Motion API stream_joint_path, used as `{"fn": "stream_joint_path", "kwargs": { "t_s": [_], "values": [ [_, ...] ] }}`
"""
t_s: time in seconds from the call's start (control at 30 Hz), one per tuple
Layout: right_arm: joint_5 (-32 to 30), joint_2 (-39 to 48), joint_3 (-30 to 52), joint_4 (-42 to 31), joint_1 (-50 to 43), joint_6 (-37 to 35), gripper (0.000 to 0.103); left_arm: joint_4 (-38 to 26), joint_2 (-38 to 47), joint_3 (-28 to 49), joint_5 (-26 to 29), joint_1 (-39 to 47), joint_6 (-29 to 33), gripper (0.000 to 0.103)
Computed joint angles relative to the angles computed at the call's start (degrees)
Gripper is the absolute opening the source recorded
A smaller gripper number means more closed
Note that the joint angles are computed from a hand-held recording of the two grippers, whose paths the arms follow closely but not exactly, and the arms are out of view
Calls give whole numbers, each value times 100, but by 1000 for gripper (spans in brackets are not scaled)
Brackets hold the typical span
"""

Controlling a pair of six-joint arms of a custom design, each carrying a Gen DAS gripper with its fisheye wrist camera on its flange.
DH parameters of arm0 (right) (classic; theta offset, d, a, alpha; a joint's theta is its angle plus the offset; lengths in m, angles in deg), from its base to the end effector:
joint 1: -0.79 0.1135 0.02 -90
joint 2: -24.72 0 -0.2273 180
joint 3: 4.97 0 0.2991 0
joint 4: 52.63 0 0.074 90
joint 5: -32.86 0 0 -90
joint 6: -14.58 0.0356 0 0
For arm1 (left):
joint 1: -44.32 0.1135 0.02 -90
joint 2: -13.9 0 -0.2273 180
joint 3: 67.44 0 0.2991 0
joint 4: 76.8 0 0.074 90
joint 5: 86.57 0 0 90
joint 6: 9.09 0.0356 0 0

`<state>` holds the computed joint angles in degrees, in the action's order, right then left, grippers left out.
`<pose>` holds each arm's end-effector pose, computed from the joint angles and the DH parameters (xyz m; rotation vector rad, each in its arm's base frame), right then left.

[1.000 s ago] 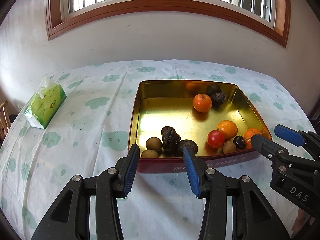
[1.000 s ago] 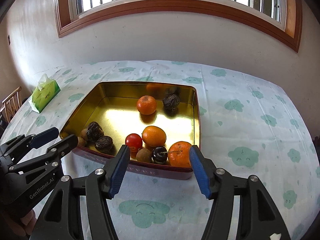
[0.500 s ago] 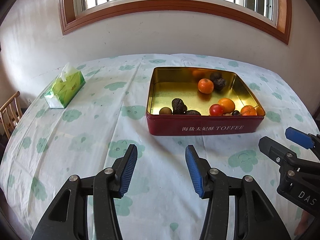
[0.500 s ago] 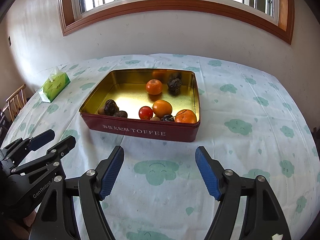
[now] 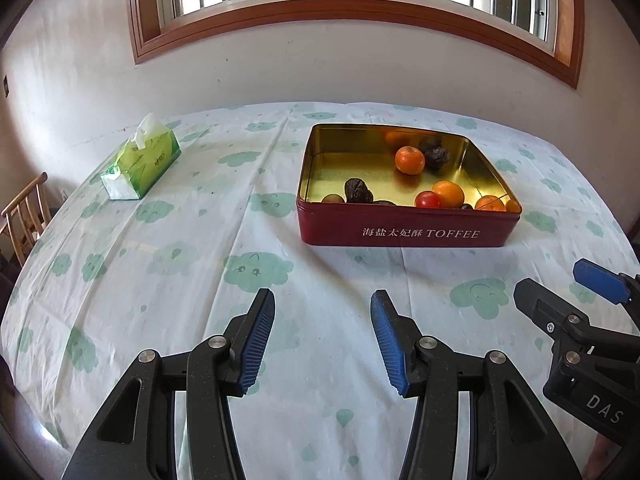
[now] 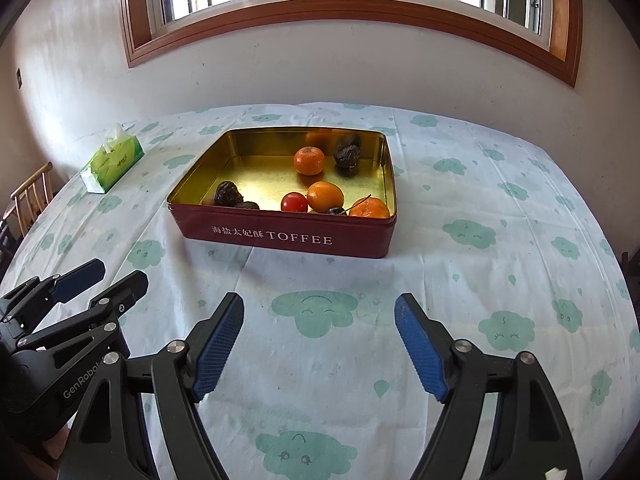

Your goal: Organize fruits

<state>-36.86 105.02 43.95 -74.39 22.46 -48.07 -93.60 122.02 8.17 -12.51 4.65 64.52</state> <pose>0.2847 0.0999 0.0959 0.2635 2.4061 -0.0592 0.3245 -0.2564 0.0867 0.3604 2.3639 -0.1210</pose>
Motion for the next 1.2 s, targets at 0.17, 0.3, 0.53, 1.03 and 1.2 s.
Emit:
{"fn": "stream_joint_path", "kwargs": {
  "t_s": [0.17,0.3,0.53,1.03,1.2],
  "values": [
    [97,-88,-50,12,56,12,83,37,-39,-40,-39,-36,28,51],
    [86,-102,-50,-6,63,36,83,54,-37,-44,-43,-44,30,51],
    [74,-89,-39,-20,67,74,83,20,2,-7,-3,-54,13,51],
    [15,-70,-78,51,-38,73,83,24,-5,-4,-30,-64,-1,51],
    [18,-64,-75,51,-51,73,83,4,3,25,-16,-58,-2,51]
  ]
}}
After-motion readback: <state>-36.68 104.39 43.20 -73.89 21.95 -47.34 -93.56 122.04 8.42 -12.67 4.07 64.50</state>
